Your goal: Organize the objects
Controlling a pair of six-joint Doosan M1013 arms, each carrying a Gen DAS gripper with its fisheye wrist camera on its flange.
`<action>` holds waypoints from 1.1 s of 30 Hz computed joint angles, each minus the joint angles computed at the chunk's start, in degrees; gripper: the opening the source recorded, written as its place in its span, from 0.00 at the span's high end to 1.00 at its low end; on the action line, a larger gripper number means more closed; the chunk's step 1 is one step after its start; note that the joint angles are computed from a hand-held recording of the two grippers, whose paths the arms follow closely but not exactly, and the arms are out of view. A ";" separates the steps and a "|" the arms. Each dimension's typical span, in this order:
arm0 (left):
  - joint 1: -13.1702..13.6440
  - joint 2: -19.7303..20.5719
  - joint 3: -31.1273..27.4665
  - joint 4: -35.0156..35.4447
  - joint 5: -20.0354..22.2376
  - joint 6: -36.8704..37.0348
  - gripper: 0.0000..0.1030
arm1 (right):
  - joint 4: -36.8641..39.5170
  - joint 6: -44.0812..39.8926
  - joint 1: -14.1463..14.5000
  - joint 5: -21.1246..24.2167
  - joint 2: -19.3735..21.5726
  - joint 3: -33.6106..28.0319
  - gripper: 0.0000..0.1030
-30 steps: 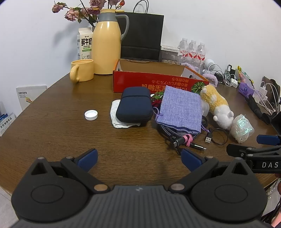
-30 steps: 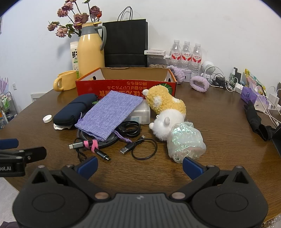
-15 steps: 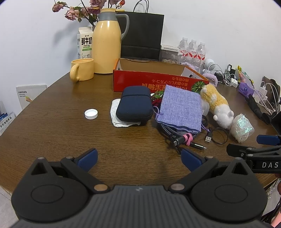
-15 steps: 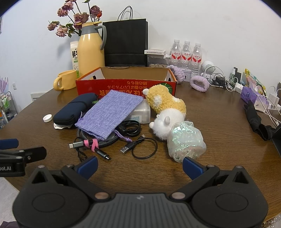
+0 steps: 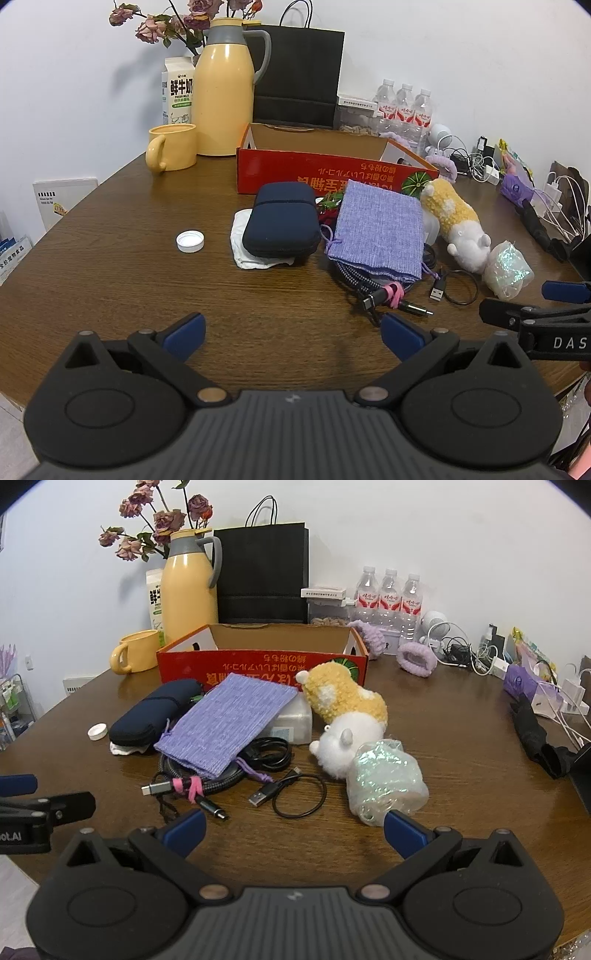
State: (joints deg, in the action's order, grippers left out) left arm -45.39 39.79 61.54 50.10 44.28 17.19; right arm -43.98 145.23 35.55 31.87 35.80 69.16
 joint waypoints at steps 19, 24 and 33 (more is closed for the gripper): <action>0.90 2.88 -5.38 -2.20 2.67 1.41 0.00 | -7.69 5.38 -3.71 -4.51 -0.13 1.32 0.00; 1.23 3.63 -6.68 -2.94 4.27 1.03 0.00 | -1.45 -0.99 -4.92 -5.62 0.97 0.30 0.03; 1.76 4.47 -8.00 -2.95 6.17 0.19 0.00 | 6.42 -7.71 -6.12 -8.71 2.29 -0.15 0.50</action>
